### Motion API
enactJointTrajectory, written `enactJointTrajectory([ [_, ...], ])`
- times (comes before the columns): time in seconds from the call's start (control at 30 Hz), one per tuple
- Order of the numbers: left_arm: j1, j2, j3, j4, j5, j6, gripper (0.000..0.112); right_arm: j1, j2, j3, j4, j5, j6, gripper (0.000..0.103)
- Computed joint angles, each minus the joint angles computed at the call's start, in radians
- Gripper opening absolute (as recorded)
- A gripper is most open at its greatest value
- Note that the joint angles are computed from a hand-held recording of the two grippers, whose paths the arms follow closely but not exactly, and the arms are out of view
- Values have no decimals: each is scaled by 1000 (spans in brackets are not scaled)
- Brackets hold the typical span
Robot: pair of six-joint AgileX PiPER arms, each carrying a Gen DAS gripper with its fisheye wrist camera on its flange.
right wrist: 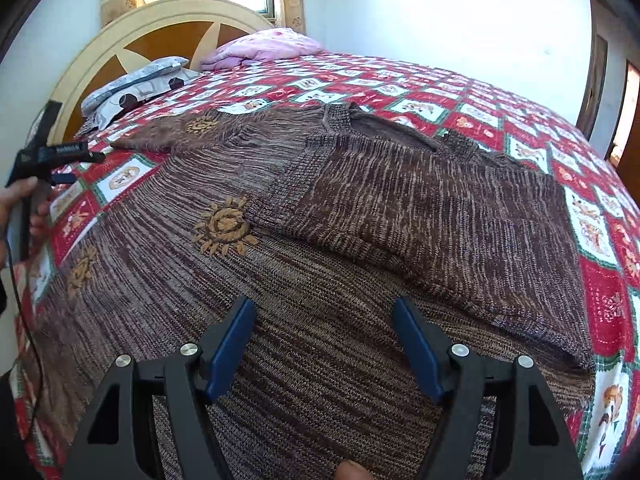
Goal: Fold small clothes
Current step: 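Grasp the other sleeve cuff with the left gripper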
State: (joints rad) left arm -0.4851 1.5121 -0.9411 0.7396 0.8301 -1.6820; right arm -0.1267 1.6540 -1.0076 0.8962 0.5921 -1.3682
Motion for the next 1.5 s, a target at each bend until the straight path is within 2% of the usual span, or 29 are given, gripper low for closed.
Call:
enactJointTrajectory([
  [0.1, 36, -31, 23, -5, -63, -4, 97, -5, 8, -9, 2, 12, 4, 74],
  [0.2, 68, -18, 8, -16, -114, 26, 82, -7, 1, 1, 11, 6, -8, 74],
  [0.23, 79, -16, 9, -21, -141, 35, 72, -6, -1, 6, 16, 0, -13, 74],
  [0.3, 103, -4, 6, -26, -193, 33, 67, -7, -4, 12, 22, -5, -22, 74],
  [0.37, 128, 9, 11, 6, -267, -3, 56, -8, -9, 18, 27, -9, -27, 74],
  [0.53, 219, 59, -3, 31, -394, -69, 55, -9, -10, 19, 28, -9, -28, 75],
  [0.63, 251, 95, -29, 23, -425, -52, 55, -8, -10, 19, 27, -9, -27, 75],
  [0.83, 255, 126, -55, 78, -424, -96, 55, -8, -12, 22, 28, -11, -27, 75],
  [0.87, 256, 128, -59, 75, -421, -90, 51, -8, -12, 22, 28, -11, -27, 75],
  [0.9, 254, 130, -67, 70, -407, -78, 45, -8, -12, 22, 28, -11, -27, 75],
  [0.93, 253, 132, -73, 57, -394, -60, 25, -8, -13, 22, 28, -11, -28, 75],
  [0.97, 259, 135, -80, 28, -383, -28, 9, -9, -13, 22, 28, -10, -28, 75],
  [1.07, 282, 111, -48, 30, -437, -39, 9, -9, -13, 22, 29, -9, -28, 75],
  [1.27, 230, 49, -82, 49, -385, -33, 8, -10, -16, 23, 28, -8, -26, 75],
  [1.5, 126, 44, -245, 11, -302, 70, 8, -12, -17, 22, 28, -6, -24, 75],
])
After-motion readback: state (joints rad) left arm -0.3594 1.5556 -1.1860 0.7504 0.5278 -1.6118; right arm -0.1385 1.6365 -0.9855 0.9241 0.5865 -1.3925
